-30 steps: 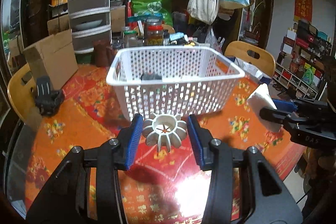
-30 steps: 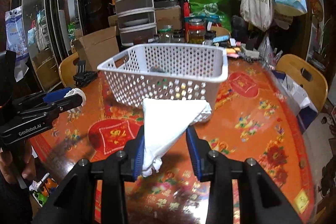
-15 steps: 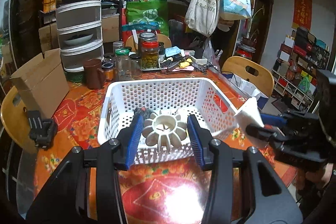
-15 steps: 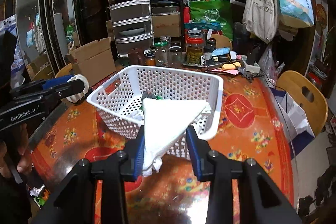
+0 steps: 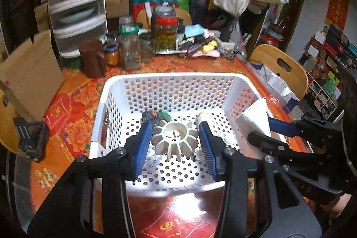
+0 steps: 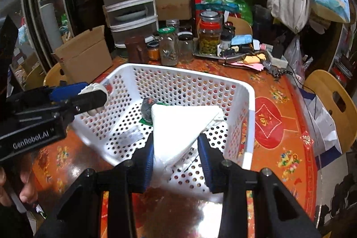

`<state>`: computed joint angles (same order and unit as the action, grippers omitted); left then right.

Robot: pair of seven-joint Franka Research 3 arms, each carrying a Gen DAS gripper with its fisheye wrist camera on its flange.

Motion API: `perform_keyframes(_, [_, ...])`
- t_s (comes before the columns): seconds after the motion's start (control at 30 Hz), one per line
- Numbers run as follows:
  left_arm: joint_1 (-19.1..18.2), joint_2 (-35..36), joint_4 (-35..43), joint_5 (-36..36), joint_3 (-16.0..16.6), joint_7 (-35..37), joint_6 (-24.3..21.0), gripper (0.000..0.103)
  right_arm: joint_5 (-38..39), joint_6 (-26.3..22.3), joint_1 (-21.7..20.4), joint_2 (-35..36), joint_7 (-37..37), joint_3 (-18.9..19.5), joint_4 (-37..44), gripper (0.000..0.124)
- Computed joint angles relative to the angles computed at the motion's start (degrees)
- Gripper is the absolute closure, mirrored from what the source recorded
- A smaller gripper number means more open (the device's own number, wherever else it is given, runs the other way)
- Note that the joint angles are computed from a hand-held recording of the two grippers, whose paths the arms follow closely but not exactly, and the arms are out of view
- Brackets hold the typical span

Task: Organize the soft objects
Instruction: 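Carry both items into the basket and open both tools to release them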

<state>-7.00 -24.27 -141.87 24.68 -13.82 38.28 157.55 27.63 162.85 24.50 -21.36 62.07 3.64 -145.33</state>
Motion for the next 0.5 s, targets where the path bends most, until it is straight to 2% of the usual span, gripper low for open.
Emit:
perform_keyframes(0.1, [0.55, 3.75, 1.35, -0.26, 0.72, 0.36, -0.43, 0.062, -3.00, -0.53, -1.99, 3.82, 2.92, 1.70, 2.50, 0.088])
perform_keyframes(0.23, [0.76, 8.53, 3.17, -1.26, 1.91, 1.33, -0.73, 0.062, -5.04, -2.17, -2.93, 8.97, 5.22, 2.04, 6.11, 0.088])
perform_keyframes(0.5, [-0.07, 14.87, 5.99, -3.84, 3.05, 4.61, -2.49, 0.062, -12.58, -5.08, -4.63, 14.51, 11.01, 3.24, 10.44, 0.088])
